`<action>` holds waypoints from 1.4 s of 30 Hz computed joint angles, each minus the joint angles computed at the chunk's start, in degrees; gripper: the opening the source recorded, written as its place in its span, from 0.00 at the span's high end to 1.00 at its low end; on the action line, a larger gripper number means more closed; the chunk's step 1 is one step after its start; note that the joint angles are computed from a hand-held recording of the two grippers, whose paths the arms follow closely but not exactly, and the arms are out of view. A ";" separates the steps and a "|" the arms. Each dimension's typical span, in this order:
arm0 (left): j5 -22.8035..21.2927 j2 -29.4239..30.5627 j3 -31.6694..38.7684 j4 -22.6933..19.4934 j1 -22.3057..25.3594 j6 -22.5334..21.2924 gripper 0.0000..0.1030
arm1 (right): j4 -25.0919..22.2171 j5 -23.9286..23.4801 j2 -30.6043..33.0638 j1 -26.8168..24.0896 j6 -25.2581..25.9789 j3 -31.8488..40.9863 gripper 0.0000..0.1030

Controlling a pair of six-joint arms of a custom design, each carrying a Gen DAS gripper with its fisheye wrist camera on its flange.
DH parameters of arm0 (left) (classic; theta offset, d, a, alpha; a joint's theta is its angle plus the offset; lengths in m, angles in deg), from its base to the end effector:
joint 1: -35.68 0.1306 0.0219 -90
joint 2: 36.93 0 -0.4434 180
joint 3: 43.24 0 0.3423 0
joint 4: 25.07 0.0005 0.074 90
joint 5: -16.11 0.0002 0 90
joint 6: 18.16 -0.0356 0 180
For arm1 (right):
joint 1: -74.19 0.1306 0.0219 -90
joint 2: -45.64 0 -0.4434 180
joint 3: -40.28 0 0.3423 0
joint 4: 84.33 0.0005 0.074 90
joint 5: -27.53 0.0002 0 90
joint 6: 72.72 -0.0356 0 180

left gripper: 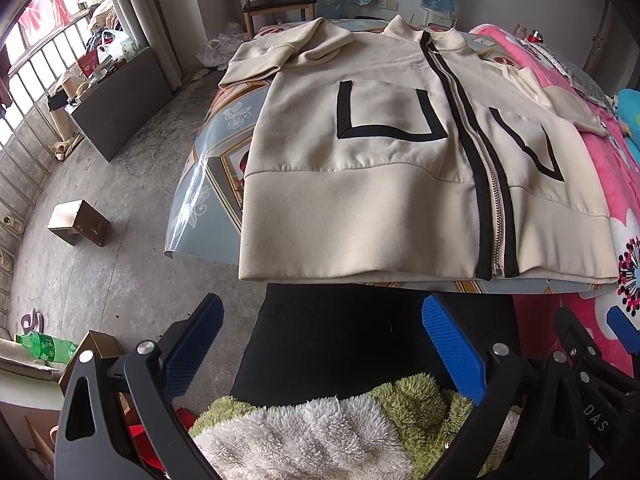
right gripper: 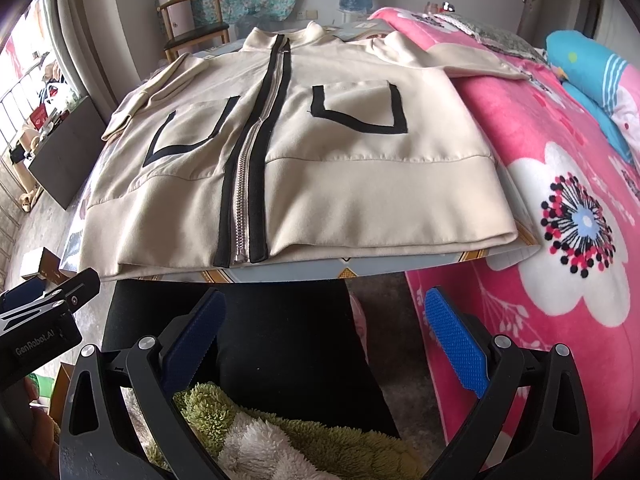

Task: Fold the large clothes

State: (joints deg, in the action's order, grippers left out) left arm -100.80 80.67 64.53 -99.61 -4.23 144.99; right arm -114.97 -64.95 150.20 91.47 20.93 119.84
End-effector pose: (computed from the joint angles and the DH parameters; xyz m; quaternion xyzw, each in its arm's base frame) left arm 0.4509 -0.3568 0.3598 -0.2888 0.9275 0.0883 0.2202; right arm 0.4822 0.1511 0.3245 -0.1798 0.9381 0.0556 0.2908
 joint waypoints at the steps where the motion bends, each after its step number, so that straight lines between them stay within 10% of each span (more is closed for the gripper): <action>1: -0.03 -0.17 -0.19 -0.02 -0.06 0.05 0.05 | -0.02 -0.10 -0.06 -0.13 0.13 0.00 0.07; 42: -0.22 -0.86 -0.88 0.33 0.03 -0.05 0.05 | 0.10 0.39 -0.20 0.18 0.12 -0.05 0.07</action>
State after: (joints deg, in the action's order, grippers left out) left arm -101.03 79.82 63.64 -99.28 -4.20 144.95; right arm -114.87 -64.57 150.00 91.65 21.05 119.79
